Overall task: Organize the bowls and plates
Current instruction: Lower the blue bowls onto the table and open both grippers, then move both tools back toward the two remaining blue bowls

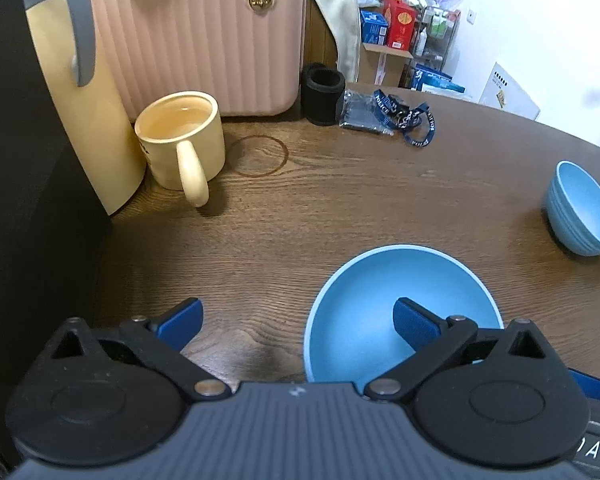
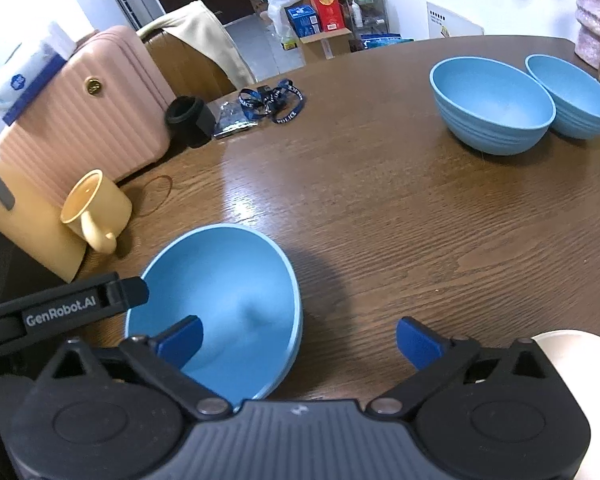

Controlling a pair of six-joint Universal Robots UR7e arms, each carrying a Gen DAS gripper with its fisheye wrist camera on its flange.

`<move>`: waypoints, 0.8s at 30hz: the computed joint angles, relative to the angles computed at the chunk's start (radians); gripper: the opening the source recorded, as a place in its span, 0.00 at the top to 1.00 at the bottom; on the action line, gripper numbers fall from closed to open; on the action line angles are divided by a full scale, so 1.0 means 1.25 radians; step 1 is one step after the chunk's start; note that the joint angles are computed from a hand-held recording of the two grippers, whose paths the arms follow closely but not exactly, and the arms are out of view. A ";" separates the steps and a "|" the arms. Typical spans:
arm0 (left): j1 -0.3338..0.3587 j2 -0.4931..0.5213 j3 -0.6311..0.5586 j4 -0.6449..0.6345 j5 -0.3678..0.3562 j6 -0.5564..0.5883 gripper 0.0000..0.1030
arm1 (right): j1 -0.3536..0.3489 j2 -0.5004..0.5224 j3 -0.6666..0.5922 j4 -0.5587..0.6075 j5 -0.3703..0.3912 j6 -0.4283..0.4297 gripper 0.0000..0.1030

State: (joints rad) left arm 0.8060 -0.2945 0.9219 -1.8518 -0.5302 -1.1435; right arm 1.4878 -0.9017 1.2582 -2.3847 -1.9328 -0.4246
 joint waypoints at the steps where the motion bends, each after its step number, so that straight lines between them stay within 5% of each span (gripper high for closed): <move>1: -0.003 -0.004 0.007 -0.005 0.002 0.000 0.00 | 0.000 -0.003 0.002 0.001 0.001 -0.002 0.00; 24: -0.055 -0.070 0.127 -0.057 0.016 -0.049 0.00 | 0.007 -0.114 0.100 -0.031 0.010 -0.034 0.00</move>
State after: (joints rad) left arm 0.7371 -0.3821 1.0802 -1.9227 -0.5100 -1.2052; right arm 1.4963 -1.0441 1.3838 -2.4239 -1.9205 -0.4674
